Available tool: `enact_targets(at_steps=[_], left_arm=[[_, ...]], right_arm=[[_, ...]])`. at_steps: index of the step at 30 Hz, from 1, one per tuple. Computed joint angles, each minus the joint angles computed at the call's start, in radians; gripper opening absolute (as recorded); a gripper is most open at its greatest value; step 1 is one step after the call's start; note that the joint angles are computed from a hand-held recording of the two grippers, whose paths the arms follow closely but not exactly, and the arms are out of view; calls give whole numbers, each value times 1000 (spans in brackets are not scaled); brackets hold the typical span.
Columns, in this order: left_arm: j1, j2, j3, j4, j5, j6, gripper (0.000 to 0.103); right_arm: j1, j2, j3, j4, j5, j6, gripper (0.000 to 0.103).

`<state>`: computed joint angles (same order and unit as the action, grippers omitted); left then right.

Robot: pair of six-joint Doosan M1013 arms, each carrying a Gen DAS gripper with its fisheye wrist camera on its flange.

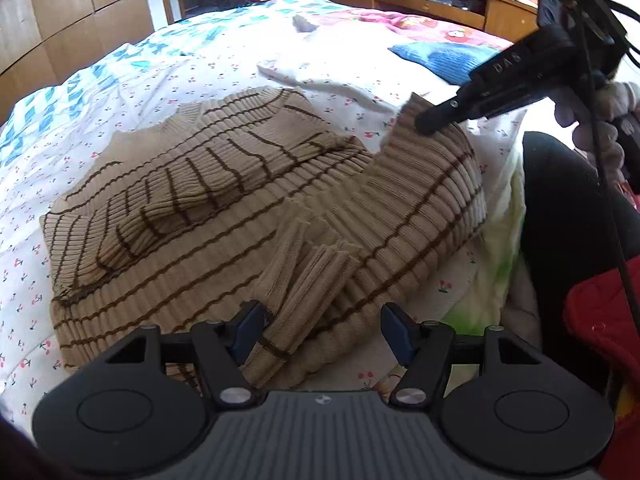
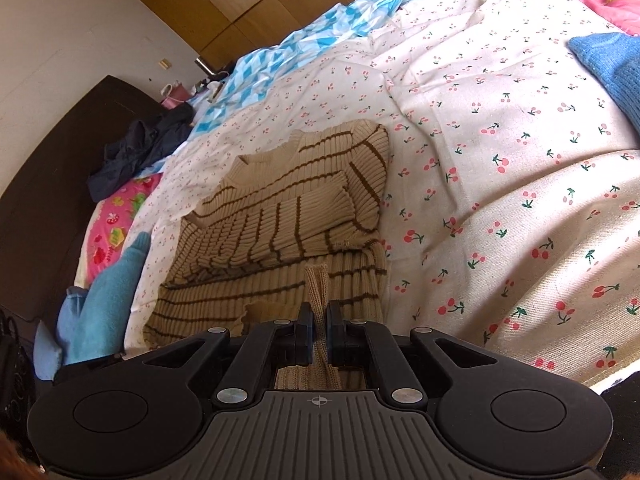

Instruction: Fold small clothes

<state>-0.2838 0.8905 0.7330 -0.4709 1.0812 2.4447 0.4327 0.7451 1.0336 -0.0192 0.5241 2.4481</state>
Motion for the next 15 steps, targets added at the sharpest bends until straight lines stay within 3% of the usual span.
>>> enact_targets(at_steps=[6,11,13,15], left_arm=[[23,42,-107,-83,64,6,68],[17,91,-194,-19,44,-26,67],[13,116,-238,21,72,-37,55],[12,142,-284,22,135,-23,51]], right_arm=[[2,2,-3,26,-5,-29,6],[3,4,-5,29,-6,-28,6],[3,5,-7,32,-2,-28,6],[2,7,-8,37,4,-30,6]])
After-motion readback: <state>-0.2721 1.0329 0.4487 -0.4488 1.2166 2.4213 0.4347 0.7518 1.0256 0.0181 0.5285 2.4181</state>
